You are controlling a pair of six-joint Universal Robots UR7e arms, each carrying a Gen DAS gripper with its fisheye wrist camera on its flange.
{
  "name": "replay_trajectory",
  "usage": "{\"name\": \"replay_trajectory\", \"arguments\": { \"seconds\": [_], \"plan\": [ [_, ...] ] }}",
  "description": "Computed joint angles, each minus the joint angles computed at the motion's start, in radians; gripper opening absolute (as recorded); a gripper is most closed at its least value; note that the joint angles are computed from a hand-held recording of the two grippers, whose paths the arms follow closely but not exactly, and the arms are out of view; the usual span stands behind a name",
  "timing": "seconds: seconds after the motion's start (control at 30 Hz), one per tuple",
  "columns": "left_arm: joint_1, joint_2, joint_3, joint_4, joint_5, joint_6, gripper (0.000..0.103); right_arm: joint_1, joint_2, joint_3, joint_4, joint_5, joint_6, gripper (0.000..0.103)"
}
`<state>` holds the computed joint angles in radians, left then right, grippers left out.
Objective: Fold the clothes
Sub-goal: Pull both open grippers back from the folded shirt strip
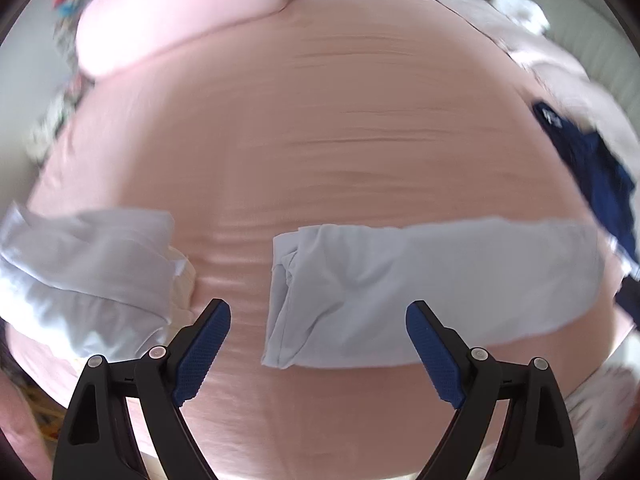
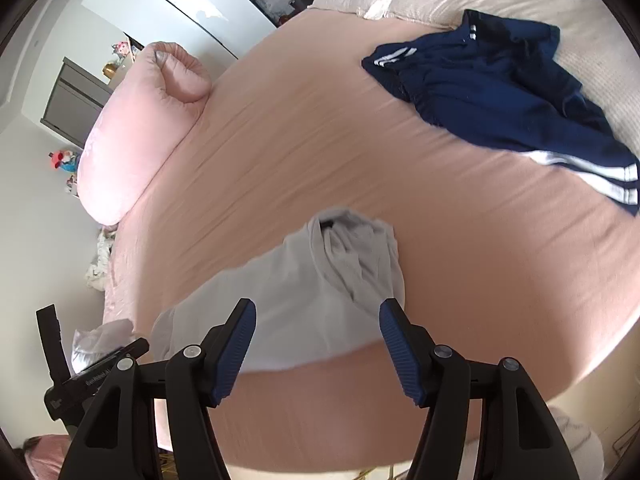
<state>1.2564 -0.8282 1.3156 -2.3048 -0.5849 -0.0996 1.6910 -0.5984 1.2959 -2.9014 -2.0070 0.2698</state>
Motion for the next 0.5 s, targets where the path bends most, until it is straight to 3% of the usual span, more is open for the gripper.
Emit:
{"name": "replay_trajectory", "arguments": {
  "seconds": [0.17,0.27,0.37,0.5],
  "plan": [
    [-0.064,0.038,0.116,-0.162,0.077,0.089,0.090,0.007,-0.026,0.065,-0.019,0.008,0.010,0.064],
    [-0.071,0.028,0.172,-0.221,0.068,0.137,0.090,0.004,-0.036,0.086,-0.016,0.022,0.013,0.064],
    [-0.134,0.061,0.164,-0.112,0.069,0.017,0.090,0.000,-0.043,0.106,-0.035,0.053,0.011,0.064],
    [-0.162,0.146,0.041,0.036,0.067,-0.041,0.090,0.007,-0.041,0.113,-0.071,0.061,0.000,0.064]
  ]
}}
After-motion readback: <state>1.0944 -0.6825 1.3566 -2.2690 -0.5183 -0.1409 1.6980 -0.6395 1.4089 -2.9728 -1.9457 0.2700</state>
